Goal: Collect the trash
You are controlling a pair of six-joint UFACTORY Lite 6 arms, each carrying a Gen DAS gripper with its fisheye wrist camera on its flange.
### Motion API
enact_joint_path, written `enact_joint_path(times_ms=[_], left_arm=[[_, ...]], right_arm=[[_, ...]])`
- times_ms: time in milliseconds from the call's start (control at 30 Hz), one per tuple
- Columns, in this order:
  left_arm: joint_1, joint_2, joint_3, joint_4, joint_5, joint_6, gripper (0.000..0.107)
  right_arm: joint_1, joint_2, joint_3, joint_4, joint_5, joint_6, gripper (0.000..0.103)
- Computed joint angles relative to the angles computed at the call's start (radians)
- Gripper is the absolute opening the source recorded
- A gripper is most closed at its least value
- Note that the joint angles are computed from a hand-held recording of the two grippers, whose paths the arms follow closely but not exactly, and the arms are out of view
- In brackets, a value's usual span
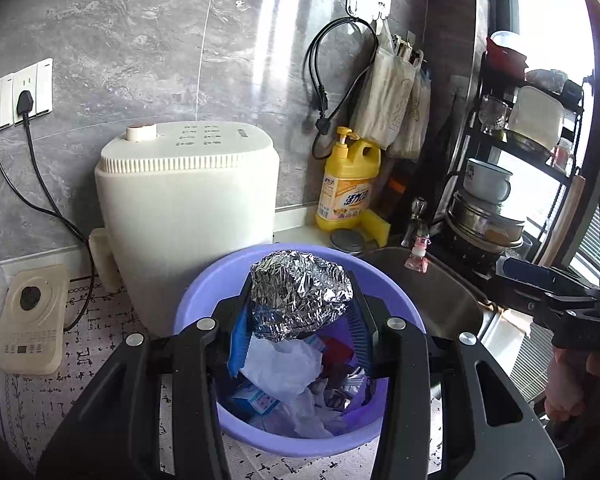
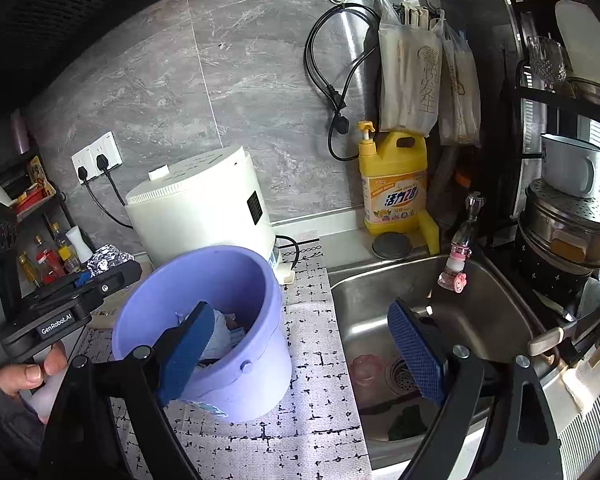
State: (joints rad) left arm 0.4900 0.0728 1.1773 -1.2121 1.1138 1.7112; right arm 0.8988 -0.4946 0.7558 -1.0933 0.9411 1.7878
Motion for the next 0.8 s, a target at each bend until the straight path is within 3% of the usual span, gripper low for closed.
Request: enact_joint_path(times_ms=[67, 100, 300, 500, 667, 800], left_arm=[[-0.031, -0.014, -0.026, -0.004, -0.016, -0.025, 0.067], [-0.043, -0.024, -0.042, -0.009, -0.026, -0.031, 0.071], [-0.081, -0.087, -0.112, -0.003, -0.133, -0.089, 0.075], [-0.021, -0.127, -0.12, 0.046, -0.172, -0.163, 0.083], [0.083, -0.11, -0.071, 0.076, -0.113, -0.167, 0.088], [0.166, -0.036, 0.038, 0.108, -0.016, -0.156, 0.091]], right_arm=[[-0.019, -0.041, -0.029, 0.014, -0.011, -0.024, 0.087], [-0.035, -0.061, -0.044, 0.023, -0.024, -0.042, 0.087], [-0.194, -0.132, -0.112, 0.106, -0.207, -0.206, 0.087], [-0.304, -0.116, -0.102, 0.202, -0.365, -0.379, 0.087], [-0.244, -0.054, -0.036, 0.179, -0.344, -0.352, 0.087], [-0.133, 0.012, 0.05, 0.14, -0.245, -0.28, 0.089]])
